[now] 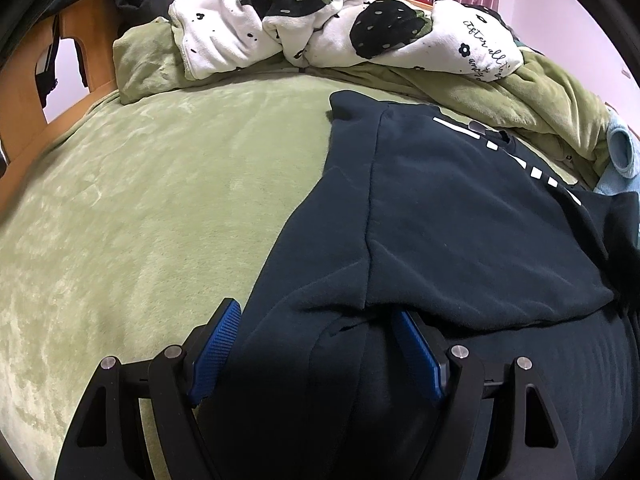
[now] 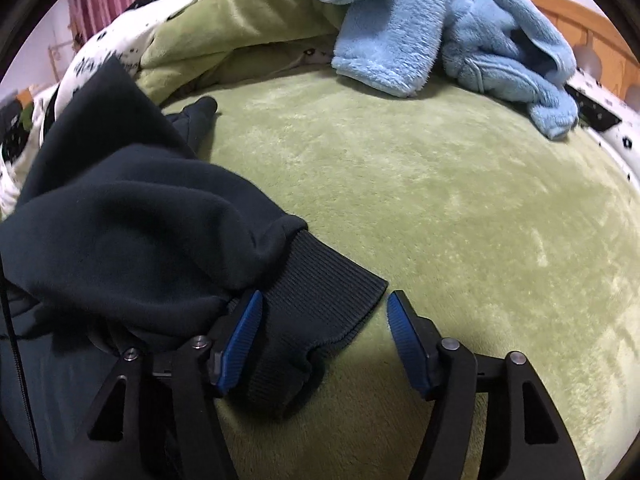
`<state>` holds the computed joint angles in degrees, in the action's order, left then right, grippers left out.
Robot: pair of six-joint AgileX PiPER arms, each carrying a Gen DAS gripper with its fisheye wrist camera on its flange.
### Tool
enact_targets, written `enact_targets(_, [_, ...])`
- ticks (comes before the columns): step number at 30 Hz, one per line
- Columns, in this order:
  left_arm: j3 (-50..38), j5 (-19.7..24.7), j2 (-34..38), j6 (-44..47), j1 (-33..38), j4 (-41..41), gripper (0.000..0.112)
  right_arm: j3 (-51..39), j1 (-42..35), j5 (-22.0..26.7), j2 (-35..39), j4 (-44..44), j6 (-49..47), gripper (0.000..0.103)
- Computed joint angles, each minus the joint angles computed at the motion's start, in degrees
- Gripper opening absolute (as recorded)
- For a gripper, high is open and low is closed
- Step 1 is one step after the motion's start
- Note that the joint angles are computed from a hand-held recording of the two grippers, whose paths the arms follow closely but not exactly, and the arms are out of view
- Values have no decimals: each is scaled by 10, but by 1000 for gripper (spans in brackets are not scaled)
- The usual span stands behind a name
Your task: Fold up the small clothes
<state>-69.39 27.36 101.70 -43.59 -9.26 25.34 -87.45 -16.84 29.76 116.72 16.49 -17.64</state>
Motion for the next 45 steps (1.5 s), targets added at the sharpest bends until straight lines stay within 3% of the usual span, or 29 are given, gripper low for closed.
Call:
enact_targets(1, [1, -1, -1, 1, 1, -2, 76, 2, 2, -1, -2, 6, -12, 51])
enact_targets(3, [3, -2, -3, 0, 1, -1, 76, 8, 3, -1, -5, 35, -53, 19])
enact_targets(6, [8, -5, -9, -3, 1, 3, 76, 15, 21, -7, -14, -13, -30, 13])
enact_targets(10, [12, -4, -18, -2, 1, 2, 76, 1, 20, 23, -28, -19, -4, 12])
enact_targets(18, [7, 3, -38, 66, 18, -63, 76, 7, 33, 22, -122, 10, 23, 12])
enact_targets(28, [13, 9, -71, 129, 61, -122, 76, -91, 144, 78, -175, 20, 109, 12])
enact_targets(34, [27, -3, -85, 183, 95, -164, 76, -207, 277, 126, -123, -54, 203, 12])
enact_targets(39, [21, -7, -84, 297, 141, -283, 76, -331, 383, 168, -30, -104, 250, 12])
enact_targets(45, [12, -8, -86, 360, 165, -333, 76, -443, 455, 219, 95, -107, 279, 12])
